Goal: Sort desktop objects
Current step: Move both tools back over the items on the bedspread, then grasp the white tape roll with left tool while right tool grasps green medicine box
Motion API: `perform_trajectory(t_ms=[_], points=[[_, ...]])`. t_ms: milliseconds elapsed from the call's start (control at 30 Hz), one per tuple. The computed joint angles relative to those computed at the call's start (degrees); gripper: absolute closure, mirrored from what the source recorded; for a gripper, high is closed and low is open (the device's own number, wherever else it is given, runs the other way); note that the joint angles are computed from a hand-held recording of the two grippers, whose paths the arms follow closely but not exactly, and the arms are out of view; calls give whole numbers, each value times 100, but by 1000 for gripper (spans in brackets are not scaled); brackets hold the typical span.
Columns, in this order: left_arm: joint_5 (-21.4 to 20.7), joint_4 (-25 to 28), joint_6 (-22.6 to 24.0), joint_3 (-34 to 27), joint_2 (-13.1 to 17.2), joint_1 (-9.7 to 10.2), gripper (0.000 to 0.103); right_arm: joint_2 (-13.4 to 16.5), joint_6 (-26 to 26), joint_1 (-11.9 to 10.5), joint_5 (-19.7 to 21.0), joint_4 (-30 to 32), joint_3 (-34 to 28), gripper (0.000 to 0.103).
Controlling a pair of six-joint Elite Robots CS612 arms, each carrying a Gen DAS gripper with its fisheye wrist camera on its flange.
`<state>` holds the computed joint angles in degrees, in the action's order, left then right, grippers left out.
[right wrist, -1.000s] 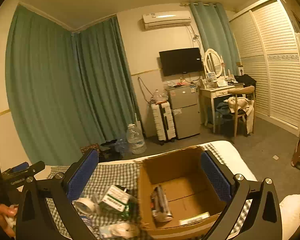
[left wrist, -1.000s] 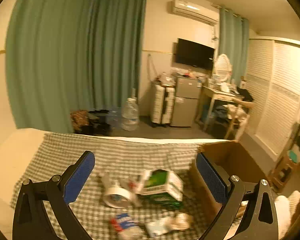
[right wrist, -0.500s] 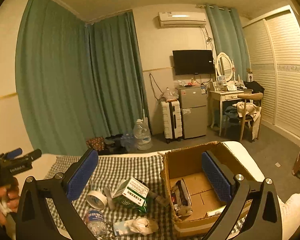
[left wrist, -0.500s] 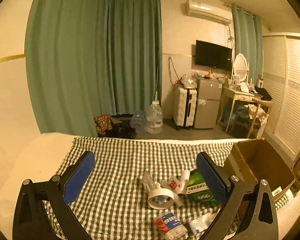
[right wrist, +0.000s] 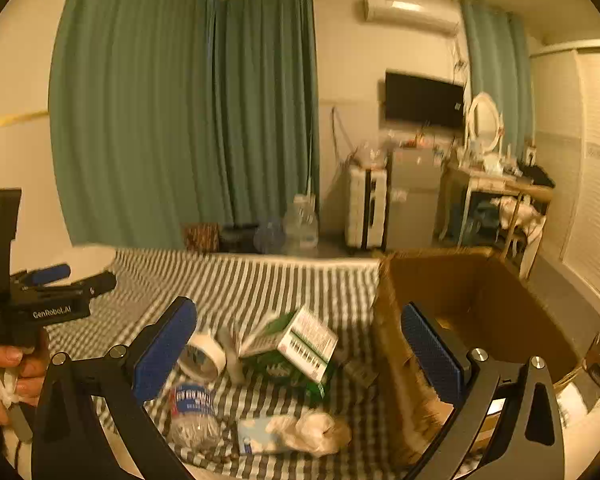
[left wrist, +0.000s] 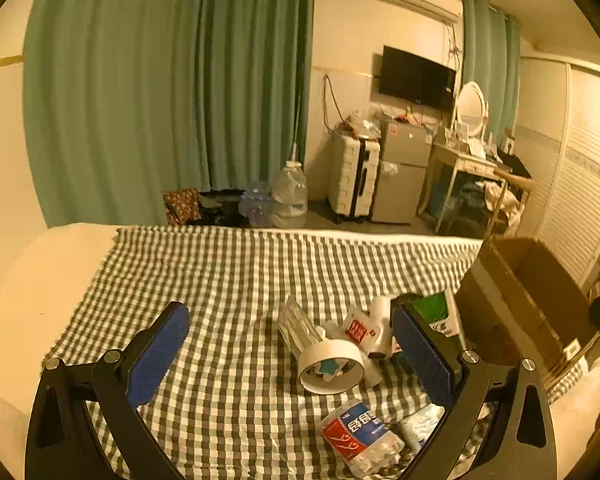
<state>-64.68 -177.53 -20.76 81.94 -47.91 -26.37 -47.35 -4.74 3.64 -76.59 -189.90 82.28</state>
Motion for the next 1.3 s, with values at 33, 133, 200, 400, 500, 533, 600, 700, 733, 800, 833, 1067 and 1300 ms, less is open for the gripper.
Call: perform_trajectory(t_ms=[33,133,200,400,500,533,600,700,733,800,833,1067,1300], points=[[-83,22,31,-31,39,18,0,59,-29,20,-11,107,-78,0],[-213,117,96,-165,192,64,0,227,-59,48,-50,326,-256,0],[-387,223,49,-263,291,123,0,329,4,51,0,484,-381,0],[-925,752,-300,-540,521,315,0,609,102,79,348,1126,-787,0],[-988,1190,-485,-694,623,357,0,740,168,88,495,1397,-957,0],[-959,1304,-544,-736,666,360,0,771,221,89,516,1459,-1001,0],[-888,1526,-565,-820,738,348,0,846,298,91,528,1664,-1118,0],[-949,1753,-389,-934,825,331,0,946,304,122,336,2078,-1328,0],[-961,1798,-324,-956,839,323,0,985,358,115,376,2182,-1396,0],[-999,1958,-231,-1040,884,317,0,1047,490,98,424,2395,-1514,0],[-1039,2035,-214,-1079,904,329,0,1085,555,90,442,2545,-1592,0],[-1267,2542,-302,-1392,1087,398,1,1324,782,78,551,3305,-2028,0],[-1338,2580,-257,-1497,1172,408,5,1565,1237,49,667,3573,-2411,0]])
